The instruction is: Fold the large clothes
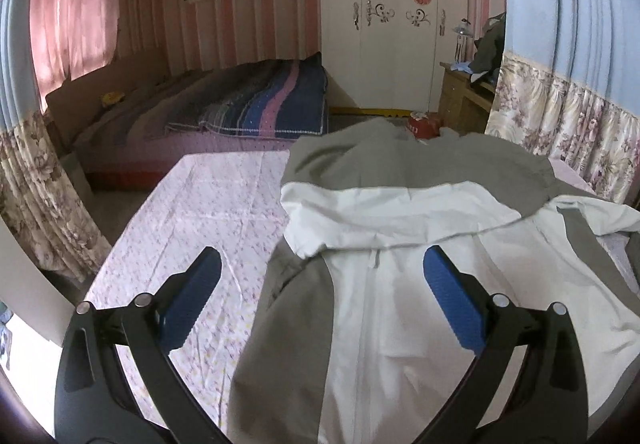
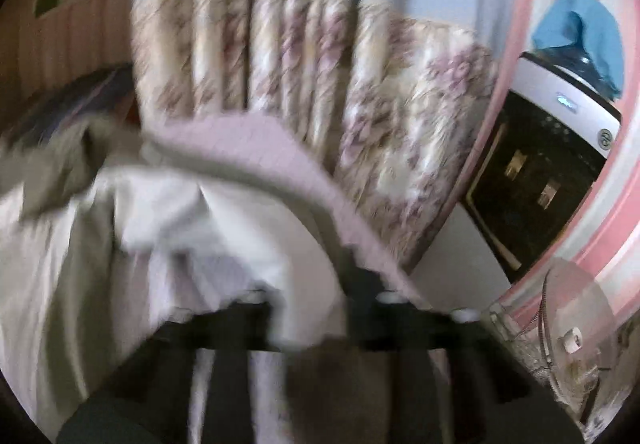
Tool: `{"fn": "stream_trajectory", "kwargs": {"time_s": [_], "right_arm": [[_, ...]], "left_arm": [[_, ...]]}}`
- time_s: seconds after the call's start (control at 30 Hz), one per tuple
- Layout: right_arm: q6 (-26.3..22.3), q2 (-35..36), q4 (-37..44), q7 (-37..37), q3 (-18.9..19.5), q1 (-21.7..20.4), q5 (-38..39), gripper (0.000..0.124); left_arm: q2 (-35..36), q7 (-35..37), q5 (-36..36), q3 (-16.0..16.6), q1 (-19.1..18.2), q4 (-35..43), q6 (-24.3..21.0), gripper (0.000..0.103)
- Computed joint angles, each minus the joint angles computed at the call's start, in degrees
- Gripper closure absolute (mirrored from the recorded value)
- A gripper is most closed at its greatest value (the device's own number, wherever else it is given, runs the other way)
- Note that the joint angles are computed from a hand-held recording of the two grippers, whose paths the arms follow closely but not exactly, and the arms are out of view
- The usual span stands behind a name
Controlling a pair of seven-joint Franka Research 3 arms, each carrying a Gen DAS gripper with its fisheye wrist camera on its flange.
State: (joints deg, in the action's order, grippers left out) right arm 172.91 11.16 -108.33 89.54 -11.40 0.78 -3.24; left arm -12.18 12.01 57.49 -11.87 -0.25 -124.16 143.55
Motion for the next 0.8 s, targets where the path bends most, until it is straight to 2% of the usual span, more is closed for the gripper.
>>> {"fn": "stream_trajectory", "kwargs": {"time_s": [0.03, 0.13, 0.2, 0.33, 0.4, 0.5, 0.57, 0.63, 0.73, 0.8], "right_arm": [[-1.2, 1.8, 3.6, -2.3, 2.3, -1.9, 3.9, 0.110], [-2.8, 6.2, 12.0, -5.8, 5.9, -4.6, 10.9, 0.111], [-3.0, 8.6, 17.3, -13.8, 13.6, -9.9, 21.8, 0.111], [-5.3, 13.3, 27.9, -29.7, 26.8, -17.0, 40.7, 0.111], [-6.9, 15.0, 31.4, -35.3, 31.1, -18.3, 45.8, 0.111], [-12.9, 17.9, 37.3, -44.3, 37.9, -19.8, 55.1, 0.111], [-18.2, 21.0, 42.2, -46.6, 40.0, -18.4, 58.0, 0.111], [-23.4, 24.1, 46.8, -46.5, 40.3, -15.8, 58.6, 0.111], [-28.0, 27.0, 50.4, -46.0, 38.8, -10.2, 56.9, 0.111], [-28.6, 27.7, 50.5, -44.0, 35.7, -4.9, 53.5, 0.111]], "left_arm": [[0.3, 0.8, -0.2, 0.3, 0.1, 0.7, 0.0, 0.003], [1.9, 3.5, -2.6, 1.7, 0.6, 2.9, 1.5, 0.003], [3.2, 4.1, -2.7, 2.3, 1.4, 4.7, 1.9, 0.003], [6.9, 7.2, -5.4, 4.2, 2.5, 9.7, 1.9, 0.003], [8.7, 8.9, -7.3, 5.1, 2.9, 11.9, 3.0, 0.003], [11.7, 9.8, -7.4, 6.0, 3.2, 16.0, 3.8, 0.003], [13.3, 10.1, -7.8, 6.4, 3.0, 17.9, 4.5, 0.003], [14.3, 10.0, -8.4, 6.8, 2.7, 18.8, 5.9, 0.003], [15.8, 9.9, -7.9, 7.1, 1.8, 19.8, 6.2, 0.003], [16.4, 9.9, -7.9, 7.3, 1.4, 19.7, 6.4, 0.003]]}}
